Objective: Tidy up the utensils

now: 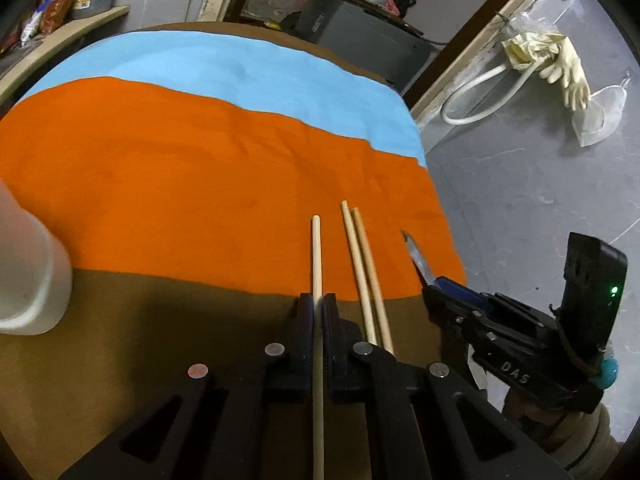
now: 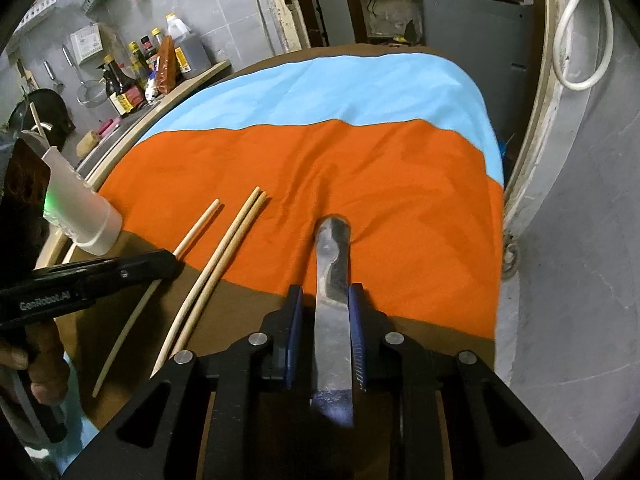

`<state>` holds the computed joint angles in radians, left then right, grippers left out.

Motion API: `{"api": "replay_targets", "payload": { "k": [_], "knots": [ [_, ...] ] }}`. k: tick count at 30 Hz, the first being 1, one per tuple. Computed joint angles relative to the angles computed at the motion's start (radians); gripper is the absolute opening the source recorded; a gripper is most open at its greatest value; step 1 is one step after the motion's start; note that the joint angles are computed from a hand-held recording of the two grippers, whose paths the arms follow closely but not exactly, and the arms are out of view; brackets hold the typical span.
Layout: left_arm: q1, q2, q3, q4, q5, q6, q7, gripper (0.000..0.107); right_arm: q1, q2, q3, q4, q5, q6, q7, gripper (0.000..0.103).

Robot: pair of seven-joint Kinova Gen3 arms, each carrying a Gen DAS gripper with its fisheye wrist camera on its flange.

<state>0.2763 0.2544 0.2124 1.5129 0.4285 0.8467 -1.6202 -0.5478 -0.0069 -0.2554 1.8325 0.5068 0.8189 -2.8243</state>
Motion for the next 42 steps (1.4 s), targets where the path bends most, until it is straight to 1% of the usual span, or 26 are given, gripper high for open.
{"api": "replay_targets", "payload": {
  "k": [2,3,7,9,10,12,13,14,16,17,19,20,21,22,24,26,27,28,30,32,34,36,37,38,40,42],
  "knots": [
    [0.008,0.011,-0.003,-0.017,-0.016,0.011,0.009,0.005,0.024,-0.002,-0.003,0.0,-0.043,-0.027,0.039,0.02],
    [0.009,0.013,-0.003,-0.023,-0.023,0.021,0.01,0.005,0.057,-0.003,-0.013,-0.001,-0.084,-0.047,0.074,0.02],
    [0.009,0.037,-0.003,-0.065,-0.037,0.07,0.014,0.006,0.241,-0.003,-0.101,0.01,-0.244,-0.134,0.236,0.02],
    [0.007,0.044,-0.003,-0.08,-0.04,0.092,0.012,0.006,0.333,0.021,-0.162,-0.019,-0.3,-0.123,0.317,0.019],
    [0.007,0.048,-0.003,-0.087,-0.041,0.101,0.011,0.006,0.38,0.04,-0.207,-0.047,-0.306,-0.093,0.355,0.019],
    [0.008,0.053,-0.003,-0.097,-0.045,0.114,0.01,0.006,0.436,0.094,-0.292,-0.119,-0.269,-0.012,0.388,0.019],
    [0.01,0.055,-0.004,-0.102,-0.048,0.121,0.012,0.006,0.438,0.117,-0.318,-0.152,-0.23,0.029,0.38,0.019],
    [0.014,0.06,-0.005,-0.111,-0.053,0.129,0.017,0.006,0.42,0.141,-0.33,-0.182,-0.189,0.069,0.38,0.02],
    [0.023,0.07,-0.008,-0.133,-0.068,0.153,0.032,0.006,0.352,0.183,-0.32,-0.24,-0.115,0.151,0.366,0.02],
    [0.027,0.073,-0.009,-0.14,-0.074,0.16,0.037,0.006,0.337,0.201,-0.33,-0.266,-0.084,0.191,0.349,0.02],
    [0.043,0.078,-0.013,-0.159,-0.105,0.177,0.051,0.006,0.359,0.236,-0.4,-0.309,-0.034,0.257,0.294,0.02],
    [0.057,0.074,-0.016,-0.162,-0.126,0.176,0.061,0.005,0.389,0.247,-0.446,-0.315,-0.016,0.267,0.271,0.019],
    [0.062,0.067,-0.018,-0.154,-0.137,0.17,0.064,0.005,0.425,0.257,-0.493,-0.318,0.002,0.271,0.247,0.016],
    [0.072,0.057,-0.02,-0.142,-0.151,0.151,0.076,0.005,0.463,0.26,-0.539,-0.309,0.018,0.262,0.221,0.015],
    [0.064,0.03,-0.015,-0.104,-0.134,0.112,0.068,0.005,0.554,0.245,-0.627,-0.263,0.037,0.197,0.149,0.014],
    [0.034,-0.018,-0.005,-0.044,-0.078,0.05,0.041,0.005,0.632,0.2,-0.689,-0.202,0.043,0.116,0.068,0.014],
    [0.032,-0.05,-0.017,-0.006,-0.042,0.009,0.014,0.005,0.647,0.159,-0.701,-0.169,0.059,0.075,0.027,0.014],
    [0.013,-0.082,-0.01,0.031,-0.002,-0.031,-0.016,0.005,0.646,0.125,-0.697,-0.138,0.079,0.037,-0.013,0.014],
    [-0.028,-0.126,0.015,0.083,0.068,-0.084,-0.064,0.005,0.607,0.059,-0.667,-0.102,0.121,-0.001,-0.095,0.014],
    [-0.013,-0.156,-0.002,0.113,0.091,-0.121,-0.09,0.005,0.588,0.021,-0.657,-0.071,0.174,-0.034,-0.176,0.014],
    [-0.012,-0.185,-0.006,0.144,0.125,-0.156,-0.125,0.005,0.604,0.004,-0.688,-0.056,0.243,-0.048,-0.257,0.014],
    [-0.016,-0.2,-0.012,0.161,0.172,-0.169,-0.167,0.005,0.565,0.009,-0.7,-0.054,0.316,-0.02,-0.339,0.014],
    [-0.014,-0.2,-0.015,0.162,0.18,-0.166,-0.177,0.005,0.544,0.004,-0.681,-0.041,0.337,-0.021,-0.365,0.014],
    [-0.006,-0.197,-0.015,0.161,0.172,-0.174,-0.171,0.005,0.509,0.0,-0.642,-0.03,0.347,-0.027,-0.384,0.014],
    [-0.003,-0.198,-0.018,0.164,0.176,-0.178,-0.179,0.005,0.441,-0.037,-0.568,0.015,0.337,-0.052,-0.406,0.014],
    [-0.005,-0.207,-0.022,0.176,0.197,-0.188,-0.195,0.005,0.436,-0.077,-0.553,0.055,0.332,-0.084,-0.419,0.014]
  ]
}}
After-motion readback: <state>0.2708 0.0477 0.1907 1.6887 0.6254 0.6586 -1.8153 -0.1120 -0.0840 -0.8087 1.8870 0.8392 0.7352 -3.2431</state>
